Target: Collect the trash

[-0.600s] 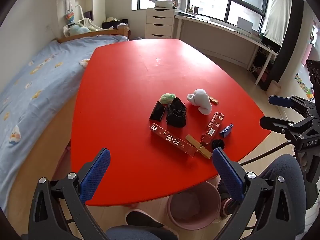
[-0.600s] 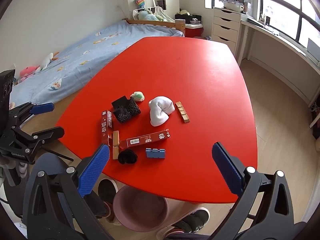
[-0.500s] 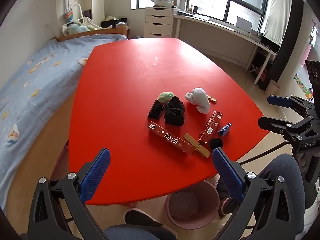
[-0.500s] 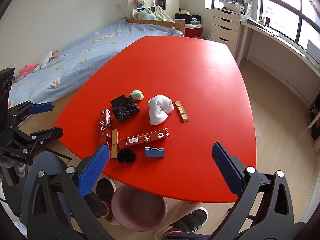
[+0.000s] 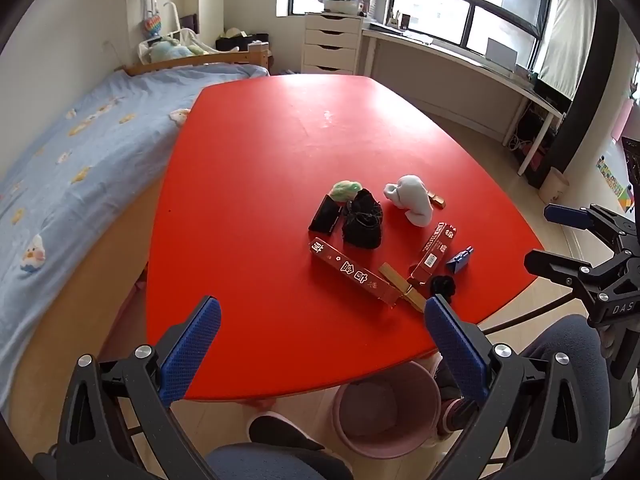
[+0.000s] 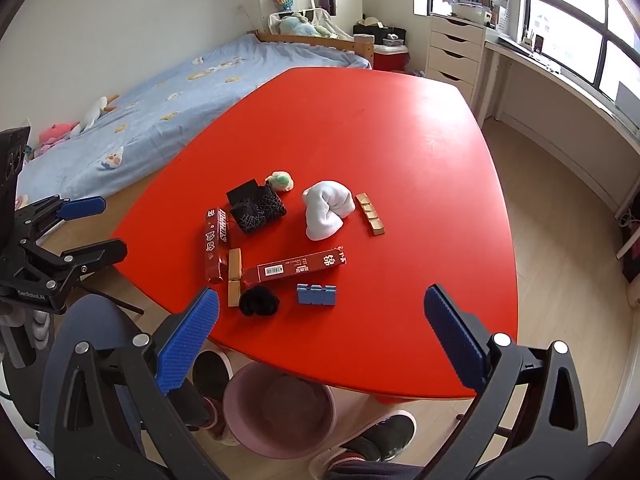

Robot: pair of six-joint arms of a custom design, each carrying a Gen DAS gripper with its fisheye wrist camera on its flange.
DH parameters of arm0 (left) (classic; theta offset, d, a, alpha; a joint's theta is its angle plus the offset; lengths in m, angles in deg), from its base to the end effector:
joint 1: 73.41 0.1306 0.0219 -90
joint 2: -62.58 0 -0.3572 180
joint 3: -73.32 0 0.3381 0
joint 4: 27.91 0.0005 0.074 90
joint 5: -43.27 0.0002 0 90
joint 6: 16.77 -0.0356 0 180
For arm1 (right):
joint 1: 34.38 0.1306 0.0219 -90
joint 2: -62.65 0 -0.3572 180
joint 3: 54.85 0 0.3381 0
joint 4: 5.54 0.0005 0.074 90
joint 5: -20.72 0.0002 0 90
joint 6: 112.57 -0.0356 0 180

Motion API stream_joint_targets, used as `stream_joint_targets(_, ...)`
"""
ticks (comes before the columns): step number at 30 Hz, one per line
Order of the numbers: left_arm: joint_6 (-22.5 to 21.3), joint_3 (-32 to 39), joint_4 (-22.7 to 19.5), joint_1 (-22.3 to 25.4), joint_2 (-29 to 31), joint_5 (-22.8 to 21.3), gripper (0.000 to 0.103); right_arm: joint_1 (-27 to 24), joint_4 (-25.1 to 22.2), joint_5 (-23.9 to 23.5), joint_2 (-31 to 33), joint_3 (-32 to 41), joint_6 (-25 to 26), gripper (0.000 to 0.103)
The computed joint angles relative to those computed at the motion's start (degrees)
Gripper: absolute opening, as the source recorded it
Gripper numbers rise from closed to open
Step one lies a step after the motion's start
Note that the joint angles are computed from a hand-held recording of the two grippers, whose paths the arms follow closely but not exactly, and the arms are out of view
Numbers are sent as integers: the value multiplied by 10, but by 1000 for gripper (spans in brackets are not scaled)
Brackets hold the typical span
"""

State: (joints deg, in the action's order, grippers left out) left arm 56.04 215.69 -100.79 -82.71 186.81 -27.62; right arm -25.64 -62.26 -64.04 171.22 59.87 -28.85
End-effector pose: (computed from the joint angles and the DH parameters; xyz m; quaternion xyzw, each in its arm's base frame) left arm 0.5962 -0.1099 0.4432 0.2643 0.9033 -0.1373 0.3088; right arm 0.5355 0.0785 0.4208 -0.0048 0.9405 0.0014 0.3397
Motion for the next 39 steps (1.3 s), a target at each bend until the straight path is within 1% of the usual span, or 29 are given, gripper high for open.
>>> stream_joint_targets(21,2,3,0,2,0,3,97,2,-2,2,0,0,0,100)
stream_joint_targets(39,2,15,-8,2,4,3,97,2,-4,3,2,2,-1,100)
